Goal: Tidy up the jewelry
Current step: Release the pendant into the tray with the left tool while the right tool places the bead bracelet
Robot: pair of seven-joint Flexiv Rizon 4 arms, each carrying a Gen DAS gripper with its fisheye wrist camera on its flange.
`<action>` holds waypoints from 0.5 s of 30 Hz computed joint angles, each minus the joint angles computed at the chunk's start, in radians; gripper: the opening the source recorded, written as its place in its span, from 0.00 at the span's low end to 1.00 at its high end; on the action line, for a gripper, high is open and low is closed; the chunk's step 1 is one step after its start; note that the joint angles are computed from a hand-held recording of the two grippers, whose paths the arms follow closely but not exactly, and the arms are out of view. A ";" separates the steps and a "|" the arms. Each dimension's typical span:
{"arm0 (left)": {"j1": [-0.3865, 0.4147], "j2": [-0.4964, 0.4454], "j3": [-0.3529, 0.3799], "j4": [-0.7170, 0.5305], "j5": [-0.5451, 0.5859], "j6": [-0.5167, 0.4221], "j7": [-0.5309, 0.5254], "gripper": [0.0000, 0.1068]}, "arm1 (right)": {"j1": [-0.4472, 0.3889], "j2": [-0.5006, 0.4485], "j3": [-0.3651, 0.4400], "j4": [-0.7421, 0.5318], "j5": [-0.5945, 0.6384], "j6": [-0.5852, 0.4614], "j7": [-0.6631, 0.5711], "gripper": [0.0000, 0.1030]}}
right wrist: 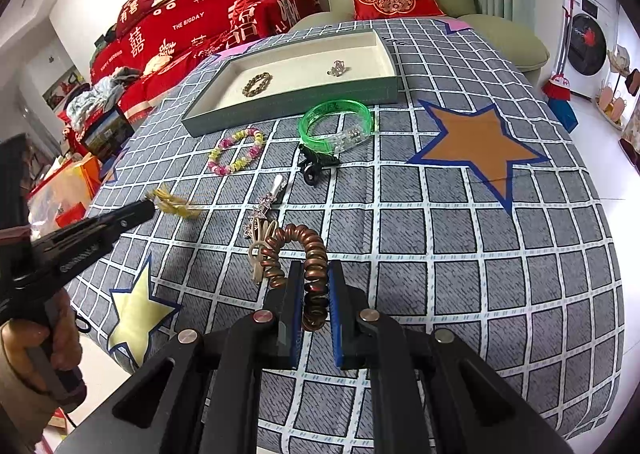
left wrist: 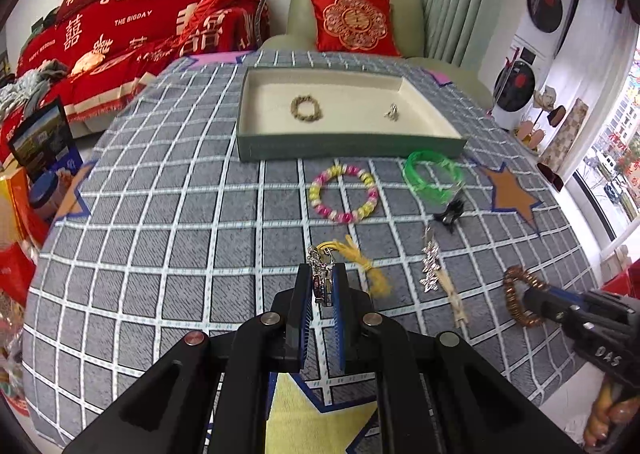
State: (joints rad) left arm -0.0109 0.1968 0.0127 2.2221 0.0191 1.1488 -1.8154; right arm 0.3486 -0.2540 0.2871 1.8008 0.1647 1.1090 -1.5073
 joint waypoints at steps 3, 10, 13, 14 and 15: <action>-0.007 0.005 0.006 -0.009 -0.022 0.017 0.027 0.20 | 0.002 -0.001 0.001 -0.001 0.001 0.000 0.000 0.12; 0.002 -0.002 -0.016 -0.048 0.062 -0.134 0.063 0.20 | 0.002 -0.002 0.003 -0.005 0.006 -0.002 -0.003 0.12; 0.004 0.014 -0.017 -0.034 0.111 -0.190 0.066 0.20 | 0.002 -0.001 0.007 -0.004 0.012 -0.004 -0.010 0.12; 0.004 0.022 -0.013 -0.024 0.115 -0.202 0.067 0.20 | 0.002 -0.001 0.007 -0.004 0.014 -0.004 -0.011 0.12; 0.005 0.032 -0.008 -0.014 0.116 -0.220 0.068 0.20 | 0.003 -0.003 0.008 -0.004 0.016 -0.004 -0.013 0.12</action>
